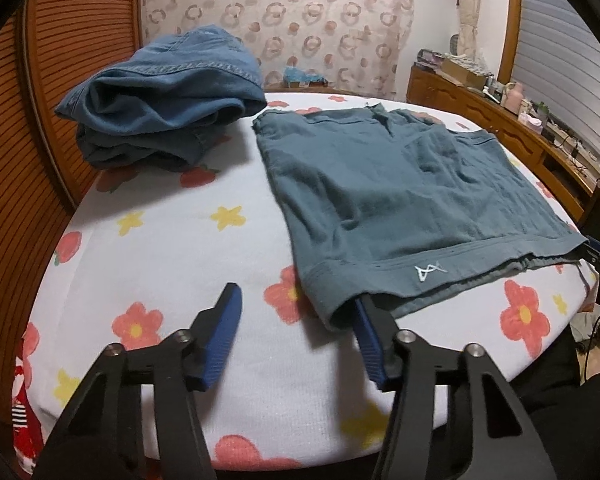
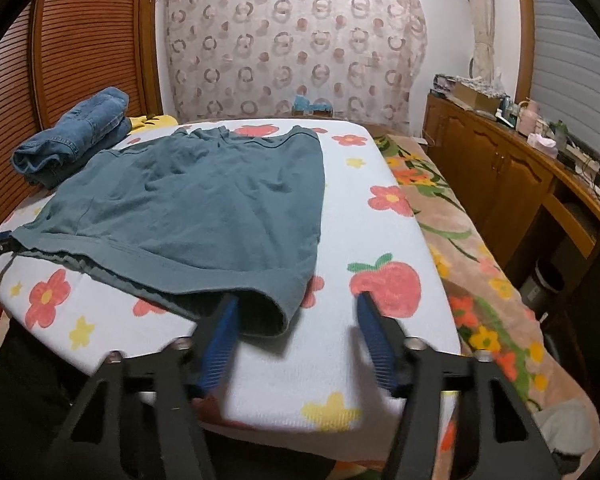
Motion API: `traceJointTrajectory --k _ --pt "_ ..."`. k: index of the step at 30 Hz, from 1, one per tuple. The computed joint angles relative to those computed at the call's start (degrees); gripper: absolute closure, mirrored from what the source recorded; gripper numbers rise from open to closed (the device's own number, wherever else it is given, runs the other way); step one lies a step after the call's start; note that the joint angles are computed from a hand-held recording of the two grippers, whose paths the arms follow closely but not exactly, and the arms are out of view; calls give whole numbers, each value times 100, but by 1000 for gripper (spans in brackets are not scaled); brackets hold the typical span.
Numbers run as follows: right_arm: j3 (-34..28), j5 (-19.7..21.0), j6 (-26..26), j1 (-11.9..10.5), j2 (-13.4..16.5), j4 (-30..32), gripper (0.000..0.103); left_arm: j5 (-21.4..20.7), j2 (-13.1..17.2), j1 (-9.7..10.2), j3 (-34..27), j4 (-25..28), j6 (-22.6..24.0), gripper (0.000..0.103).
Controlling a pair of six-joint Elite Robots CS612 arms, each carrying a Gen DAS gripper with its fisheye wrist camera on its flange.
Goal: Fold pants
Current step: 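Move both tools down toward the leg hem of the teal shorts, then close the left tool on the leg hem of the teal shorts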
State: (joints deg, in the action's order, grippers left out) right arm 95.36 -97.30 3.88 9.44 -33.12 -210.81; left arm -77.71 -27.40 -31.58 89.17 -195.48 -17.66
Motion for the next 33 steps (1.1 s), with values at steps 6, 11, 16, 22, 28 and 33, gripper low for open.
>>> traceJointTrajectory --k 6,11,16,22,28,33 --pt "42 332 -58 -71 -28 -40 88 1 -22 -22 23 -141 40 72" --pt "80 442 -130 -80 -76 -103 94 -53 -56 -26 84 -307 30 84" --pt "209 602 -141 -121 -161 -241 94 -121 -122 -41 173 -525 29 90" --pt "367 755 -227 -168 -204 -439 95 -144 -225 -45 304 -798 65 91" --pt "444 1053 -141 -279 -207 -222 94 -195 -241 -20 290 -561 -36 91" --pt "589 1114 -174 -322 -281 -333 83 -169 -228 -14 235 -395 -16 91"
